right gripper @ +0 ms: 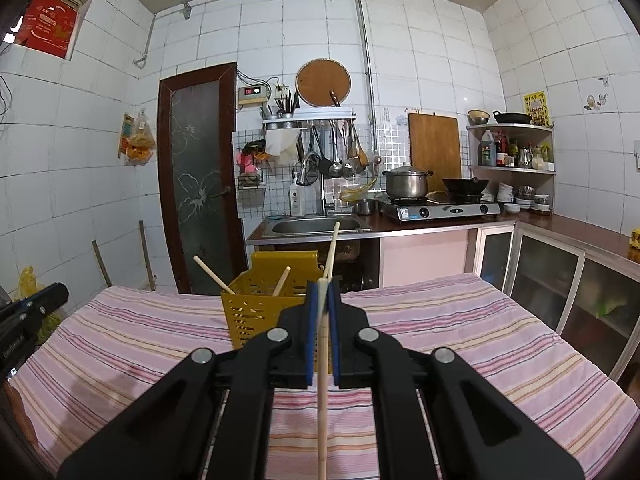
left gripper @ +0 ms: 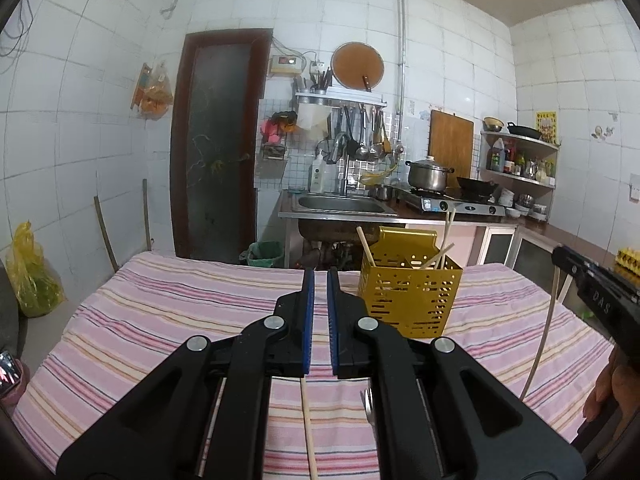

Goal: Organize utensils
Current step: 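Lift both chopsticks and carry them over the yellow caddy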

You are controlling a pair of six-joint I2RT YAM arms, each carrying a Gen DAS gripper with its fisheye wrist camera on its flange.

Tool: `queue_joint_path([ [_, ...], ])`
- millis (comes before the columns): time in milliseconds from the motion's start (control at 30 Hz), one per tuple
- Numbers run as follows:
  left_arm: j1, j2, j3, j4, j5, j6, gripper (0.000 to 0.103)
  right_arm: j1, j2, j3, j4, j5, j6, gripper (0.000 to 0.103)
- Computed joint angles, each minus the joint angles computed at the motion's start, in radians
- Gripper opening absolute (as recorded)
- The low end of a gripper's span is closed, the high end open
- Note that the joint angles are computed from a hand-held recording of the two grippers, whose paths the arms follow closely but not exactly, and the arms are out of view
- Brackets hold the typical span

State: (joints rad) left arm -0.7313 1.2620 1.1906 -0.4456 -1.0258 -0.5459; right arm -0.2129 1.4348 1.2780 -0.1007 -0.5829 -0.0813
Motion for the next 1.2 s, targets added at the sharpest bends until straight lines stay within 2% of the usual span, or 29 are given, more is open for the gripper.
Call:
queue_joint_path([
  [233, 0.112, 0.01, 0.007, -0.015, 0.139, -0.011, 0.005, 0.003, 0.058, 0.036, -0.025, 0.013, -0.007, 0.006],
  [333, 0.186, 0.081, 0.071, -0.101, 0.259, -0.035, 0.008, 0.017, 0.084, 0.076, -0.062, 0.026, -0.018, 0.006],
  [367, 0.223, 0.112, 0.092, -0.138, 0.324, -0.051, 0.017, 0.021, 0.096, 0.094, -0.079, 0.031, -0.025, 0.006],
  [400, 0.244, 0.128, 0.1, -0.154, 0.357, -0.062, 0.03, 0.027, 0.113, 0.112, -0.09, 0.041, -0.031, 0.006],
  [467, 0.293, 0.188, 0.123, -0.201, 0.427, -0.096, 0.043, 0.042, 0.143, 0.148, -0.127, 0.068, -0.049, 0.006],
  [600, 0.364, 0.301, 0.148, -0.244, 0.547, -0.108, 0.044, 0.075, 0.265, 0.302, -0.251, 0.128, -0.063, 0.006],
  [633, 0.383, 0.338, 0.152, -0.252, 0.586, -0.112, 0.043, 0.078, 0.283, 0.324, -0.27, 0.134, -0.063, 0.006],
  [700, 0.397, 0.386, 0.158, -0.255, 0.605, -0.111, 0.043, 0.09, 0.348, 0.408, -0.324, 0.153, -0.064, 0.006],
  [867, 0.43, 0.479, 0.186, -0.259, 0.652, -0.114, 0.043, 0.104, 0.409, 0.453, -0.338, 0.18, -0.071, 0.006],
  [933, 0.432, 0.502, 0.198, -0.252, 0.639, -0.105, 0.04, 0.108, 0.418, 0.451, -0.329, 0.183, -0.072, 0.006],
  [1100, 0.445, 0.56, 0.251, -0.253, 0.646, -0.069, 0.013, 0.115, 0.432, 0.464, -0.331, 0.182, -0.07, 0.006],
  [1167, 0.453, 0.572, 0.273, -0.259, 0.656, -0.062, 0.005, 0.116, 0.432, 0.462, -0.328, 0.183, -0.07, 0.006],
  [1200, 0.453, 0.577, 0.278, -0.26, 0.656, -0.061, 0.005, 0.116, 0.429, 0.459, -0.327, 0.181, -0.07, 0.006],
])
